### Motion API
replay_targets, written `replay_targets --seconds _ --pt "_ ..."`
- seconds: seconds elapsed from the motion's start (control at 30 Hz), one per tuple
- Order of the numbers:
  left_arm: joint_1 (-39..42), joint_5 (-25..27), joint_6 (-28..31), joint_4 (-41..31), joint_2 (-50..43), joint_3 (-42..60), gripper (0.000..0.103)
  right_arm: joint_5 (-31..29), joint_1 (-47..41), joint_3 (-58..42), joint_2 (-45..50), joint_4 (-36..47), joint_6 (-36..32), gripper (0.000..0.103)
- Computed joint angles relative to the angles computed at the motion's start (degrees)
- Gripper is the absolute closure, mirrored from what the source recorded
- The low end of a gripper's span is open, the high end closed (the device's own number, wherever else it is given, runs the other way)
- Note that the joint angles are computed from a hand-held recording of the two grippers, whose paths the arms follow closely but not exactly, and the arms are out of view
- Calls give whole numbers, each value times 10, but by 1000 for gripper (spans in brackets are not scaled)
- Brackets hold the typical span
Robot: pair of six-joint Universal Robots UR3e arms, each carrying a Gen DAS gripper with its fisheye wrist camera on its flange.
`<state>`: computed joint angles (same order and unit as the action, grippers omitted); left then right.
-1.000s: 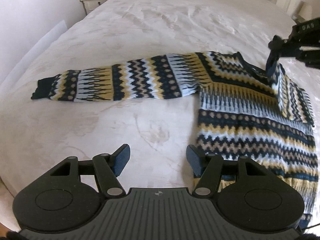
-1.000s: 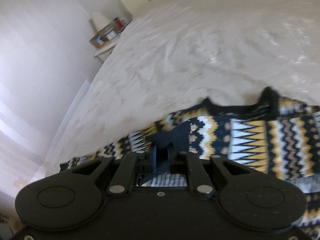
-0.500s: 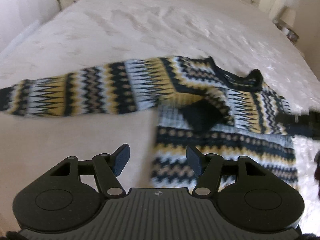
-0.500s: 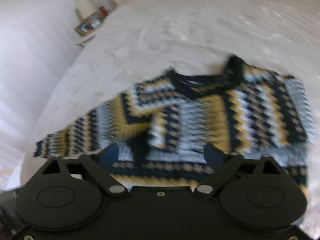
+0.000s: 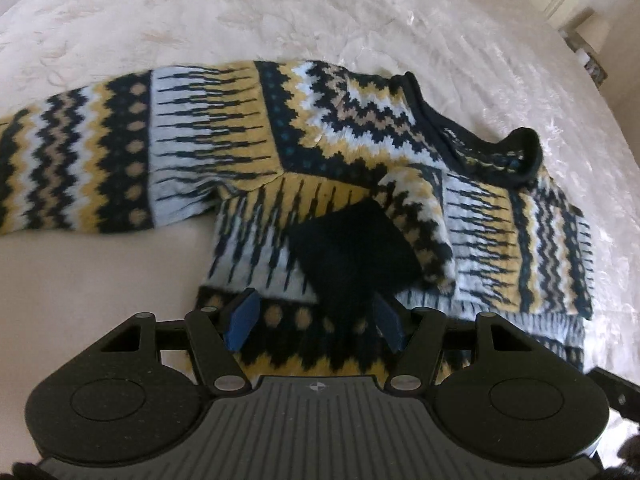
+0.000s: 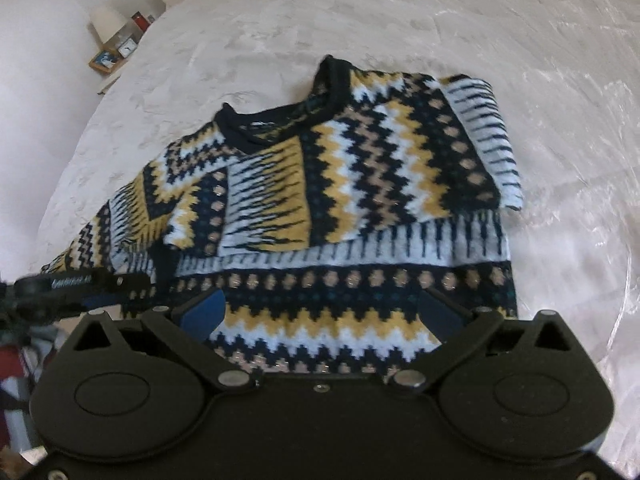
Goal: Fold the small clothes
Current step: 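Lift the cuff with the right tool and fold the sleeve across the sweater body, then grasp the other navy cuff with the left tool while the right tool releases its sleeve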
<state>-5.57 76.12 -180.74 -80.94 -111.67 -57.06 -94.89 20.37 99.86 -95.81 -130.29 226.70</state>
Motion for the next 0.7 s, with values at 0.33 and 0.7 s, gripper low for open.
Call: replay_targets --seconds 0.33,0.7 --pt "-13 -5 -28 -6 -79 74 71 24 -20 35 -3 -23 1 0" --pt "-19 58 71 51 -47 88 93 19 -28 49 -17 -21 7 0"
